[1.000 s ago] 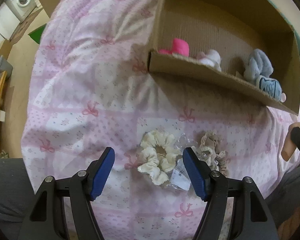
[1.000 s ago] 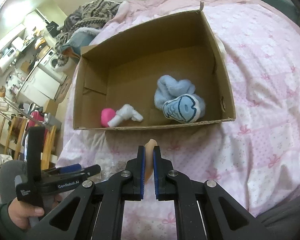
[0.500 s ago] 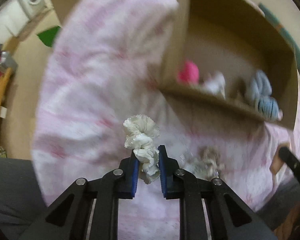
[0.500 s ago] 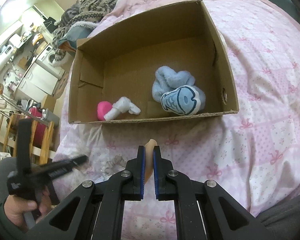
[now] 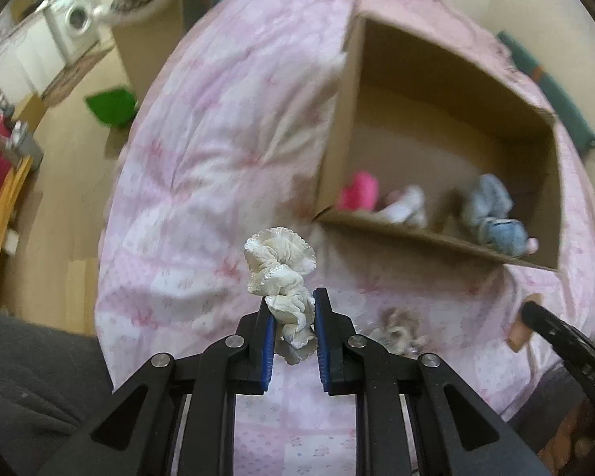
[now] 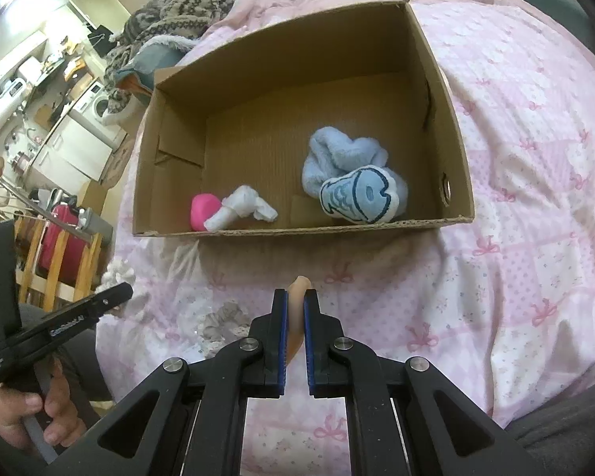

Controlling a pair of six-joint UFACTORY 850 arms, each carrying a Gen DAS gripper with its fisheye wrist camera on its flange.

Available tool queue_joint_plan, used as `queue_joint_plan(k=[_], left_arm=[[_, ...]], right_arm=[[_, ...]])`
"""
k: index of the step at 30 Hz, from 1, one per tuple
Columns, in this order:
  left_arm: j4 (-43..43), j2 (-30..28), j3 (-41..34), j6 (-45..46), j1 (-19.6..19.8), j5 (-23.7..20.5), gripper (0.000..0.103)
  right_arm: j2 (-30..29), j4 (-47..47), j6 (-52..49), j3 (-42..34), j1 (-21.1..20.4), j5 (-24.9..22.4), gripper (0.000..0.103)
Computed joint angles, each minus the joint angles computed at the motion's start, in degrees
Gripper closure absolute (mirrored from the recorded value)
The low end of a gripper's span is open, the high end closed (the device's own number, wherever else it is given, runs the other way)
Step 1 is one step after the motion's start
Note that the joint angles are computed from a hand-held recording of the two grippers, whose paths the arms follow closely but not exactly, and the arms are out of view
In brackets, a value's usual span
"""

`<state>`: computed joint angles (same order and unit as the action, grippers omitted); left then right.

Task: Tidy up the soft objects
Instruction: 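Carry the scrunchie and orange cylinder over the box with both tools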

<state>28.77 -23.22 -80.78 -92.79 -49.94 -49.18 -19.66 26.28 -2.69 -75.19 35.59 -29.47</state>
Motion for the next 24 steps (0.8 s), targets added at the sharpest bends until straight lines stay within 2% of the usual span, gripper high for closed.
queue_joint_plan(k=[5,7,9,13,19,24], left_arm=[[7.1,-0.3,-2.9,-1.1,-1.9,-2.6,0.088],[9.3,0.9,-2.3,-2.8,-1.9,0.0,0.088],[10.6,1.4,-2.5,-3.3,-1.8,0.5,0.088],[10.8,1.8,-3.2,-2.3,-1.0,1.4,0.088],[12.4,1.9,-5.5,-0.3,0.2,1.4,0.088],[13.7,0.5,-8.6,3.7,1.2,0.9,0.088]], right_arm=[[0.7,3.6,-4.5,0.1,-0.1,0.8,0.094],[1.0,4.4,-5.7,0.1,0.0,1.4,0.094],[1.2,4.8,-6.5,-0.1,0.0,1.7,0.094],[1.8,6.3,-7.7,-0.7,-0.5,1.8,0.094],[3.7,12.9,-12.8,-1.2,-1.6,5.7,0.094],[3.1,12.9,-13.6,-4.3,-2.4,6.4,0.094]])
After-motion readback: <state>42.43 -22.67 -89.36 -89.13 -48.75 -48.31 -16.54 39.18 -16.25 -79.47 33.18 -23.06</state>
